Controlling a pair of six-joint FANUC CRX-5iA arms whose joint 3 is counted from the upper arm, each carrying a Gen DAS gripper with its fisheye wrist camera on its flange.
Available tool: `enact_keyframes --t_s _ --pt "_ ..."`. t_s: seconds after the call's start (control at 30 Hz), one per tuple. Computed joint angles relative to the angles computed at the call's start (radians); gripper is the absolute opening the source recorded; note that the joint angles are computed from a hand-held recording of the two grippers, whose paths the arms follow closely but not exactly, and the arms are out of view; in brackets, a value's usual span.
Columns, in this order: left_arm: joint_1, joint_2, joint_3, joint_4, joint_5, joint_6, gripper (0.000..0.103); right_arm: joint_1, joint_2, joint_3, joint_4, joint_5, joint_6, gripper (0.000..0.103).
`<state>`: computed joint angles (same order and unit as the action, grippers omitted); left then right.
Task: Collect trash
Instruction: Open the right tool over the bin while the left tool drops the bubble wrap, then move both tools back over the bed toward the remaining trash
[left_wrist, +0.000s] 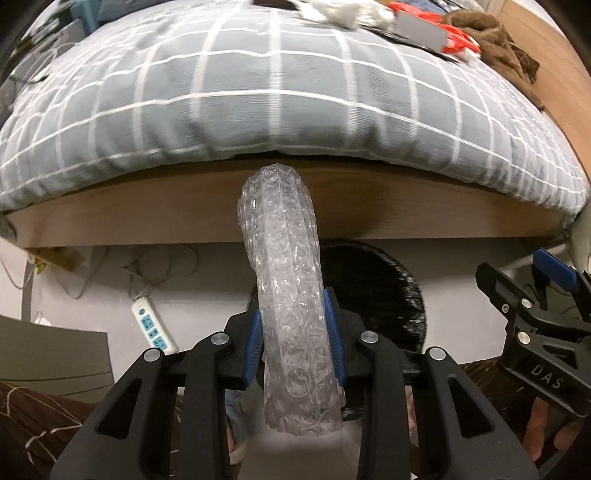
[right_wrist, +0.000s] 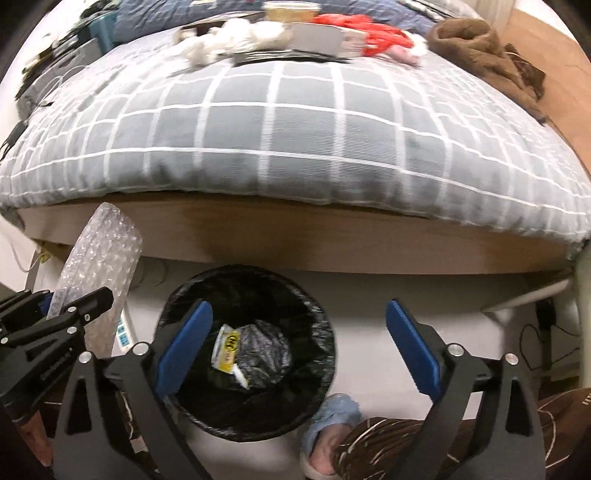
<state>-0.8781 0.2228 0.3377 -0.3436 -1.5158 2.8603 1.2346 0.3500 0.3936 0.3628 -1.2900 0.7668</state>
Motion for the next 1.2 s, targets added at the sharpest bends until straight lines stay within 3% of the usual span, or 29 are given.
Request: enact_keyframes --t_s 0.47,0.57,0.63,0.93,1.03,1.2 --pt "-0.002 0.174 0.187 0.041 0.011 -0.116 0.031 -0.058 -0.078 -0.128 0.038 0.03 -0.064 0.094" --pt "-0.008 0.185 0.205 0.024 -0.006 -0.113 0.041 -0.061 -0.08 -0.127 0.036 0.036 -0.063 0.094" --pt "-0.016 0.195 0.231 0.004 -0.038 -0.113 0.056 -0.059 -0.08 -0.123 0.042 0.042 -0.067 0.094" --pt "-0.035 0.162 0.267 -0.08 -0.113 -0.087 0.092 -0.048 -0.082 -0.11 0.096 0.065 -0.076 0.095" --pt "-0.048 0.16 0.299 -0.124 -0.141 -0.09 0.097 -0.047 -0.086 -0.105 0.12 0.076 -0.083 0.095" --pt "-0.052 0.152 0.335 -0.171 -0.17 -0.108 0.097 -0.055 -0.087 -0.09 0.15 0.09 -0.091 0.095"
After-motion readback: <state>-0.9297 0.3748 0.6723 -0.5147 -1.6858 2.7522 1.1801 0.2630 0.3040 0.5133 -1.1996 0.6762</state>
